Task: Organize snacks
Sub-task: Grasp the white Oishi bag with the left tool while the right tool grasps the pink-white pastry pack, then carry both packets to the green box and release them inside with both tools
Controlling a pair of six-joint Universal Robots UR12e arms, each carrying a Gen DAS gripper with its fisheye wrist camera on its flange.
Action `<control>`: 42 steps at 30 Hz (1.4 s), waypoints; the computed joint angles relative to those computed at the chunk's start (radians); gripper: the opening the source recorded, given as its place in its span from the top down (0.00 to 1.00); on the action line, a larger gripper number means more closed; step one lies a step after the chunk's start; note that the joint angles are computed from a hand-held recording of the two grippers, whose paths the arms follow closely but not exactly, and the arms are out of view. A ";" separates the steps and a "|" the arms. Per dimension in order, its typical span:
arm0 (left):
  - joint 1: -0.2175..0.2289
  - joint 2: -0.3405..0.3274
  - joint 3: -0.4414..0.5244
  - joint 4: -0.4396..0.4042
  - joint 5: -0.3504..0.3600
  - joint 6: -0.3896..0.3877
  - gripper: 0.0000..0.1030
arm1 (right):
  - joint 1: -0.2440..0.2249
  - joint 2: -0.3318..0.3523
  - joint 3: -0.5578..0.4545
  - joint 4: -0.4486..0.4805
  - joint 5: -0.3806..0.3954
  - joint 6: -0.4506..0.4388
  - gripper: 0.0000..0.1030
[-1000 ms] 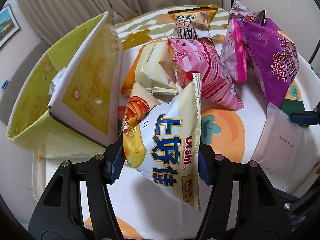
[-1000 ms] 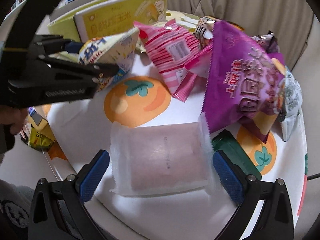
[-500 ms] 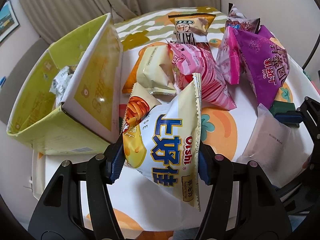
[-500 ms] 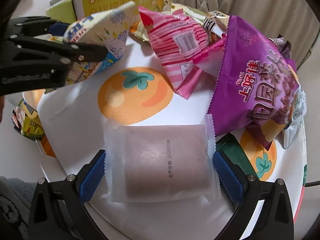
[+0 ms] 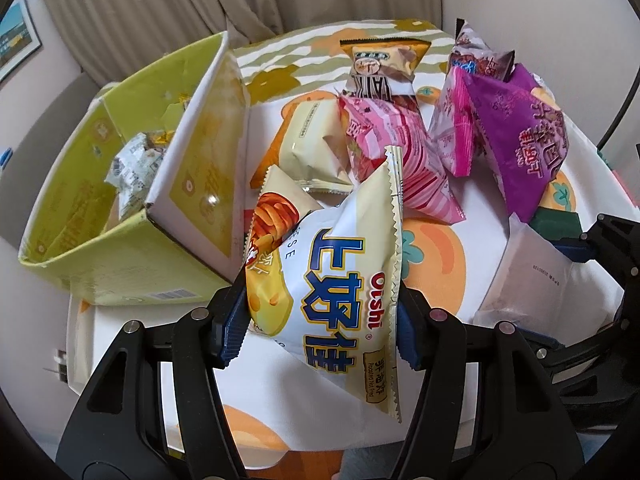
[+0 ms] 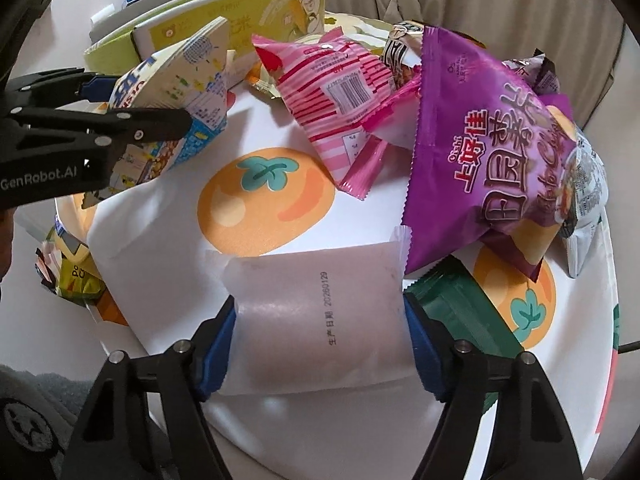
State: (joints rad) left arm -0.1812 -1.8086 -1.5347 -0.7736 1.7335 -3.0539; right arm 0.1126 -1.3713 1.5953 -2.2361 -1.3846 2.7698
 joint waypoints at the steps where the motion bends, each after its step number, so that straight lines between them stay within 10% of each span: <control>1: -0.001 0.002 0.000 0.003 0.001 0.001 0.45 | -0.001 0.000 -0.004 -0.002 0.001 0.003 0.30; 22: 0.030 0.075 0.054 0.072 -0.034 -0.037 0.45 | 0.004 -0.067 -0.092 -0.061 0.030 0.101 0.30; 42: 0.267 0.002 0.179 -0.078 -0.160 0.140 0.44 | 0.172 0.194 -0.493 -0.002 -0.034 0.323 0.30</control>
State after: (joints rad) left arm 0.0858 -1.8065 -1.3553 -0.8521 1.5733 -2.9144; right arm 0.2841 -1.1772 1.1027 -2.2386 -1.4182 3.0929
